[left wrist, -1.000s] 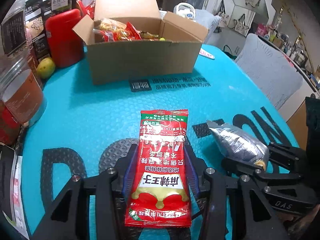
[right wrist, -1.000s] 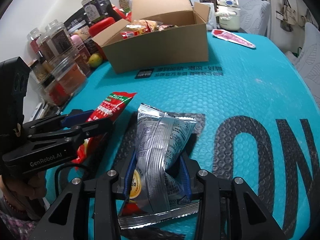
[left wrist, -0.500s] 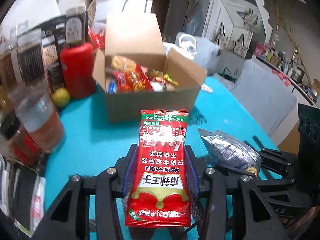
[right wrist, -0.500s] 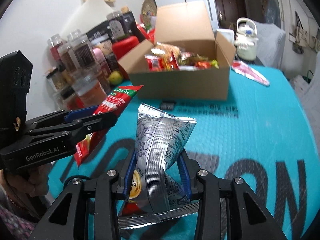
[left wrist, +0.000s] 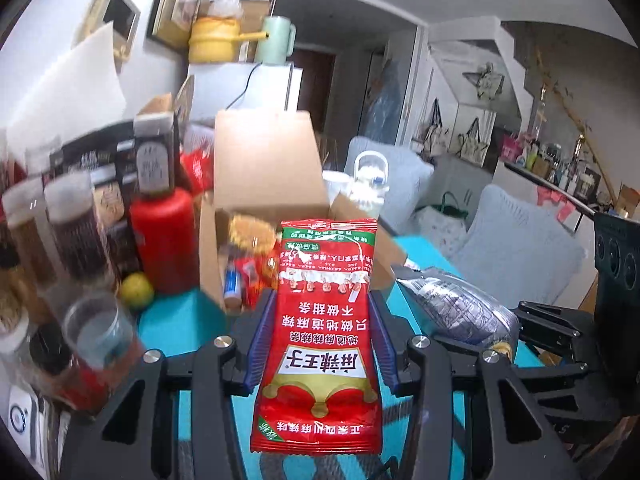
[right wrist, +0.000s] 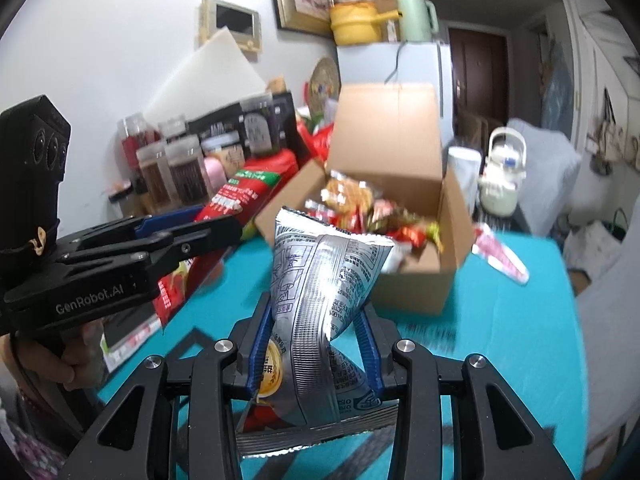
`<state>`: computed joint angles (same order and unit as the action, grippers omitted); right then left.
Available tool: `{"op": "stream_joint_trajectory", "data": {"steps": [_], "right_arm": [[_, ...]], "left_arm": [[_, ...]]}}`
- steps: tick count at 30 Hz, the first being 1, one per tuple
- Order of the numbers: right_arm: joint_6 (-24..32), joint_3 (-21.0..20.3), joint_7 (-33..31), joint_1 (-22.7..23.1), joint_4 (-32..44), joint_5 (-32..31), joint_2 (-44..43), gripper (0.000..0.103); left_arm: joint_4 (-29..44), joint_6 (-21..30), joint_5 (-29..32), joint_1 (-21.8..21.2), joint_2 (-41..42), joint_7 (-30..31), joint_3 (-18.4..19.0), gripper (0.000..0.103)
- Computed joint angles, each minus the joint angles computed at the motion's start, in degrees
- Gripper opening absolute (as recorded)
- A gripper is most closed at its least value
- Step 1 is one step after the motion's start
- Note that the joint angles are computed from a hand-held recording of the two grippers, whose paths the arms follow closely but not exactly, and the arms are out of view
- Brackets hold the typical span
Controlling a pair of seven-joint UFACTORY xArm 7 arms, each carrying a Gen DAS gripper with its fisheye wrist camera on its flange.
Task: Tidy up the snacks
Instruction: 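Lift the red strip packet and silver pouch and carry both over the box, then lower the red strip packet and silver pouch into the box and release both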
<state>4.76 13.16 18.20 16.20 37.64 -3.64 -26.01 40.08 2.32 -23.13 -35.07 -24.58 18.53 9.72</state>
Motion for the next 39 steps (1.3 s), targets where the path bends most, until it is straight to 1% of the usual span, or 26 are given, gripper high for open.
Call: {"op": "stream_joint_trajectory", "data": {"steps": [2,7,8,9,11,14,15,16,18,21,22,24,26,28,29,31,33,34,36,37,39], "right_arm": [[-0.3,-2.0,-1.7,1.2,1.9,0.4,1.1,0.039],[-1.2,-1.0,-3.2,-2.0,6.4,-1.5,3.9,0.039],[-1.4,-1.1,-3.6,-2.2,7.3,-1.8,4.6,0.039],[-1.9,-1.6,-4.4,-2.1,8.4,-1.8,5.6,0.039],[-2.6,-2.5,-5.6,-1.6,10.0,-1.5,7.2,0.039],[-3.4,-3.7,-7.5,-1.3,13.1,-0.9,10.1,0.039],[-3.8,-4.1,-8.2,-1.2,14.4,-0.7,11.4,0.039],[-4.0,-4.5,-8.7,-1.2,15.5,-0.5,12.5,0.039],[-4.6,-5.1,-9.9,-1.2,17.7,0.1,14.8,0.039],[-5.3,-5.6,-10.8,-1.9,20.6,0.5,17.8,0.039],[-5.5,-5.6,-11.0,-2.2,21.7,0.5,18.9,0.039],[-5.7,-5.4,-10.5,-3.2,23.9,-0.1,21.3,0.039],[-6.0,-6.4,-12.8,-2.4,25.8,2.2,23.3,0.039],[-5.8,-6.9,-18.0,-1.5,28.1,7.9,25.7,0.039],[-5.7,-6.6,-20.1,-1.7,29.3,10.6,27.0,0.039],[-5.5,-5.4,-22.7,-2.6,31.2,14.1,29.1,0.039],[-5.1,-5.3,-22.3,-3.0,33.2,14.0,31.4,0.039],[-4.7,-4.4,-23.3,-3.9,34.1,15.0,32.3,0.039],[-3.7,0.4,-29.3,-8.0,36.2,21.1,34.4,0.039],[-2.8,1.6,-31.0,-9.1,37.2,22.9,35.4,0.039],[-0.9,0.6,-30.7,-8.6,39.6,22.7,37.5,0.039]], "left_arm": [[1.7,-0.6,-0.6,-2.0,0.9,1.2,1.7,0.045],[6.9,-2.2,-3.6,-7.6,4.5,5.2,6.4,0.045],[8.1,-2.2,-4.6,-8.7,5.4,6.1,7.4,0.045],[9.9,-2.3,-6.4,-11.3,6.6,8.0,9.7,0.045],[12.7,-2.1,-9.5,-13.7,8.7,10.9,12.0,0.045],[17.4,-1.8,-16.2,-18.8,12.3,16.9,16.8,0.045],[19.7,-1.2,-19.8,-21.3,14.0,20.1,19.2,0.045],[21.6,-0.7,-23.1,-22.7,15.5,23.0,20.7,0.045],[25.7,0.8,-30.3,-24.5,18.8,28.9,22.9,0.045],[31.5,3.6,-38.8,-23.1,24.0,34.9,23.3,0.045],[33.2,4.5,-40.5,-22.1,25.7,35.8,23.0,0.045],[36.2,5.8,-42.3,-20.0,28.6,36.3,22.0,0.045],[39.1,6.7,-43.3,-17.8,31.7,35.8,21.0,0.045],[41.5,7.1,-43.1,-15.7,34.6,34.3,20.1,0.045],[42.3,7.2,-42.9,-14.8,35.5,33.5,19.6,0.045],[44.5,8.3,-42.1,-12.8,38.1,30.5,19.0,0.045],[46.6,9.0,-39.9,-11.3,40.7,26.9,18.8,0.045],[47.2,9.0,-38.3,-10.9,41.5,25.3,18.7,0.045],[48.2,9.1,-34.9,-10.2,43.3,22.4,18.9,0.045],[48.5,9.3,-33.9,-9.7,43.8,21.1,18.7,0.045],[49.6,10.8,-31.6,-8.4,45.2,18.7,18.3,0.045]]}}
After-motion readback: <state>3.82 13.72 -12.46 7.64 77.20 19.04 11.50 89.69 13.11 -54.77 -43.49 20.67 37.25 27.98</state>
